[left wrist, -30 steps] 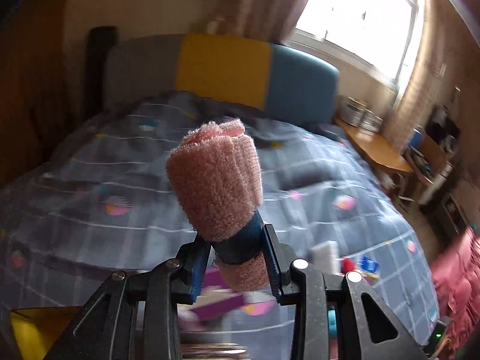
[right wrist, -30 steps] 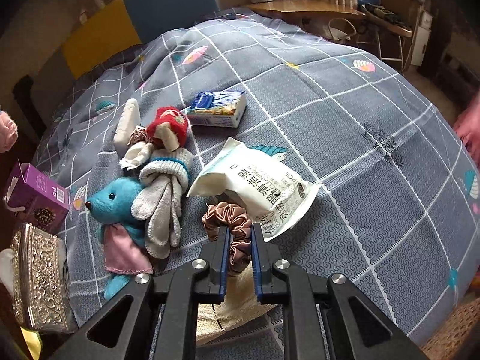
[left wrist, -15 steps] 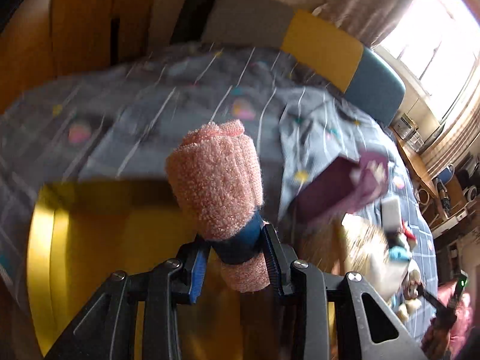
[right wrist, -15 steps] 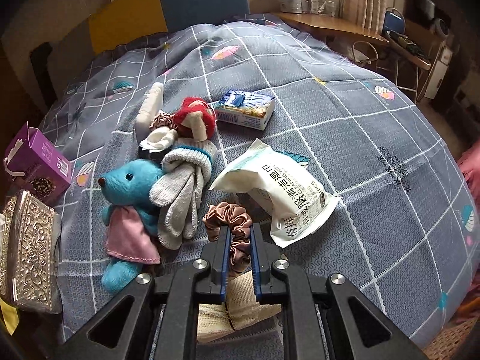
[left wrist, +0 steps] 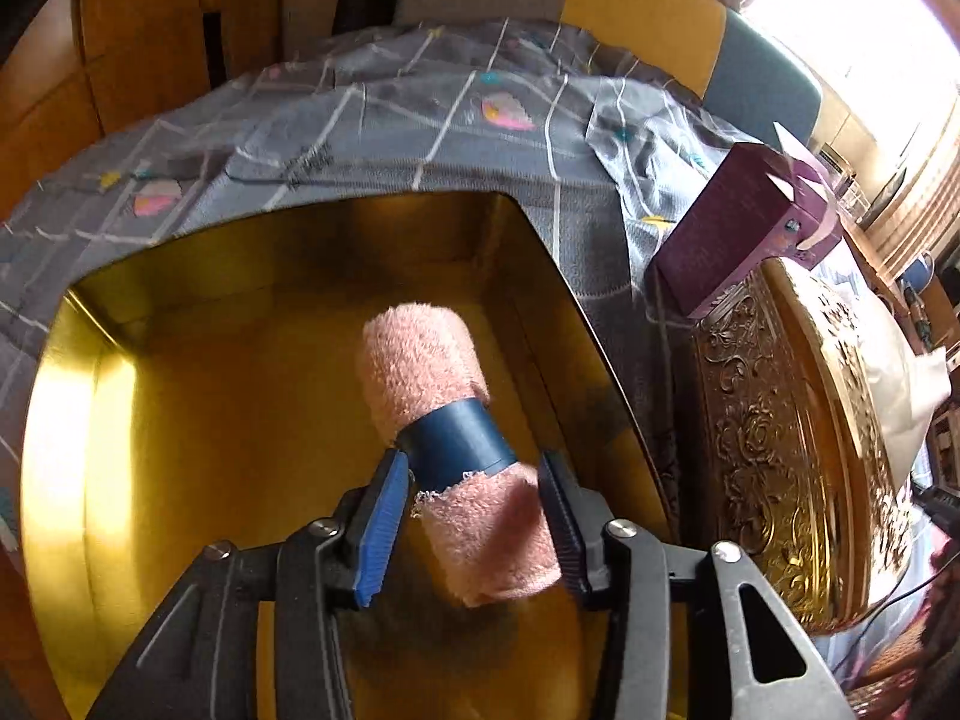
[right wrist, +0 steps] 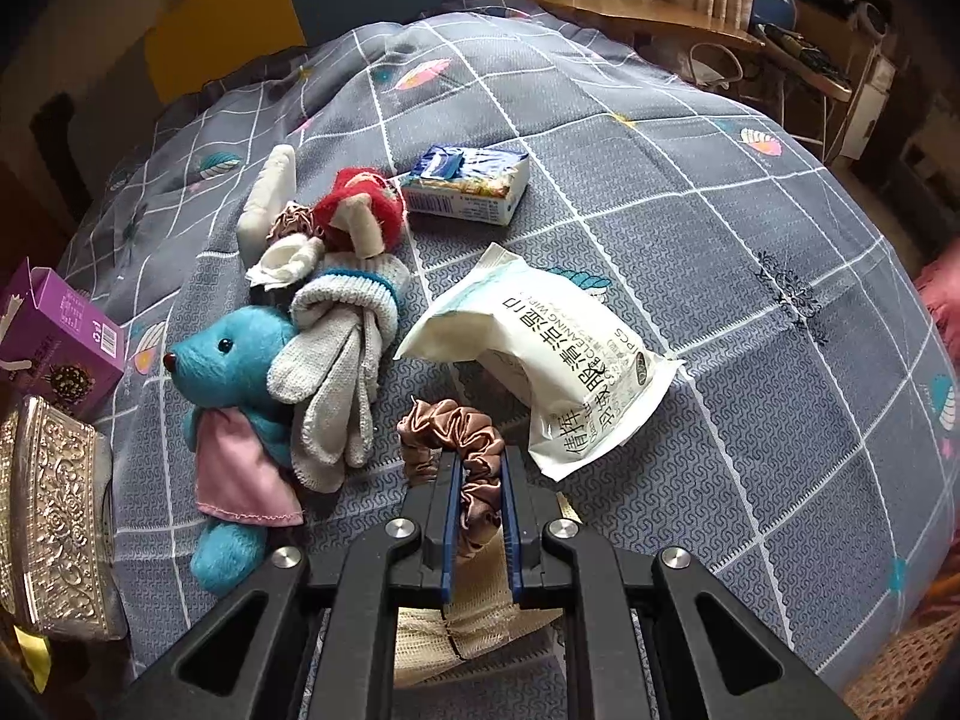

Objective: Organize soft objects
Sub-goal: 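Carry pink towel roll into gold tray and open left tool while right tool grasps brown scrunchie, then carry brown scrunchie with right tool into gold tray and release it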

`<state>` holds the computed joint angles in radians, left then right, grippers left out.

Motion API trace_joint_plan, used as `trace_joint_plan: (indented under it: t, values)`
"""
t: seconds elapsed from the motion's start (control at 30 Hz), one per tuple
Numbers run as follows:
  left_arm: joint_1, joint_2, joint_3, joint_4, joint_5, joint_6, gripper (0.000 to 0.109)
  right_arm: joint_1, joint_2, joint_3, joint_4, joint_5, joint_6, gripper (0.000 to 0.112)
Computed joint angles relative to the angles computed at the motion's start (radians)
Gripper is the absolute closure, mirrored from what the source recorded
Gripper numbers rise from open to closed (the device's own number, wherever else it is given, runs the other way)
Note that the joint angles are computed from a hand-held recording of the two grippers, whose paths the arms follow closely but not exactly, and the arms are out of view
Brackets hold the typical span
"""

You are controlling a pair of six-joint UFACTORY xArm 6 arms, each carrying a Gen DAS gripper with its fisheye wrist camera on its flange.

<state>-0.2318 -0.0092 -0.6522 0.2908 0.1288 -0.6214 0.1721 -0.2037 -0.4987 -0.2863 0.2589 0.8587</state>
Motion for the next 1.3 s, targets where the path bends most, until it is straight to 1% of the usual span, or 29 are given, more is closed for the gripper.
trace_joint_plan:
  t: [0.1,0.13,0.17,0.2,0.23,0.33,0.37,0.43,0.47,0.57,0.67,0.73,0.93,1.03,1.07,1.17,1.3]
  values:
    - [0.022,-0.010,-0.004,0.210,-0.002,-0.169,0.057,0.010,0.010,-0.002,0.050,-0.012,-0.053,0.100]
    - [0.026,-0.016,-0.002,0.244,0.001,-0.199,0.056,0.012,0.007,-0.001,0.047,-0.021,-0.053,0.100]
    - [0.032,-0.029,0.006,0.305,0.003,-0.256,0.056,0.011,0.003,0.004,0.035,-0.033,-0.046,0.101]
    - [0.037,-0.043,0.015,0.362,0.004,-0.313,0.056,0.011,-0.003,0.012,0.048,-0.050,-0.056,0.101]
    - [0.041,-0.056,0.022,0.393,0.003,-0.346,0.056,0.010,-0.010,0.021,0.059,-0.071,-0.063,0.102]
    - [0.046,-0.099,0.056,0.474,-0.001,-0.425,0.056,0.007,-0.027,0.030,-0.039,-0.104,0.003,0.102]
    - [0.047,-0.110,0.063,0.497,0.003,-0.449,0.056,0.008,-0.026,0.025,-0.069,-0.099,0.023,0.103]
    - [0.052,-0.141,0.079,0.594,0.008,-0.532,0.056,0.008,-0.028,0.014,-0.148,-0.079,0.085,0.103]
    - [0.050,-0.159,0.092,0.616,0.016,-0.552,0.056,0.012,-0.030,0.008,-0.172,-0.069,0.103,0.103]
    - [0.039,-0.200,0.129,0.587,0.028,-0.527,0.056,0.024,-0.025,-0.029,-0.194,-0.028,0.121,0.103]
    - [0.024,-0.239,0.156,0.626,0.052,-0.557,0.056,0.040,-0.002,-0.098,-0.134,-0.003,0.068,0.103]
    - [0.014,-0.265,0.176,0.628,0.060,-0.560,0.056,0.065,0.030,-0.178,-0.130,0.028,0.049,0.103]
    - [-0.006,-0.324,0.222,0.586,0.059,-0.529,0.056,0.177,0.191,-0.467,-0.050,0.056,-0.047,0.103]
    - [-0.013,-0.360,0.240,0.594,0.076,-0.537,0.056,0.257,0.284,-0.623,0.018,0.048,-0.133,0.103]
    - [-0.014,-0.372,0.246,0.594,0.080,-0.537,0.056,0.287,0.313,-0.672,0.059,0.038,-0.182,0.103]
    - [-0.016,-0.401,0.256,0.618,0.098,-0.555,0.056,0.385,0.391,-0.796,0.235,0.009,-0.383,0.103]
    - [-0.010,-0.431,0.269,0.646,0.111,-0.577,0.056,0.513,0.476,-0.911,0.515,0.022,-0.713,0.103]
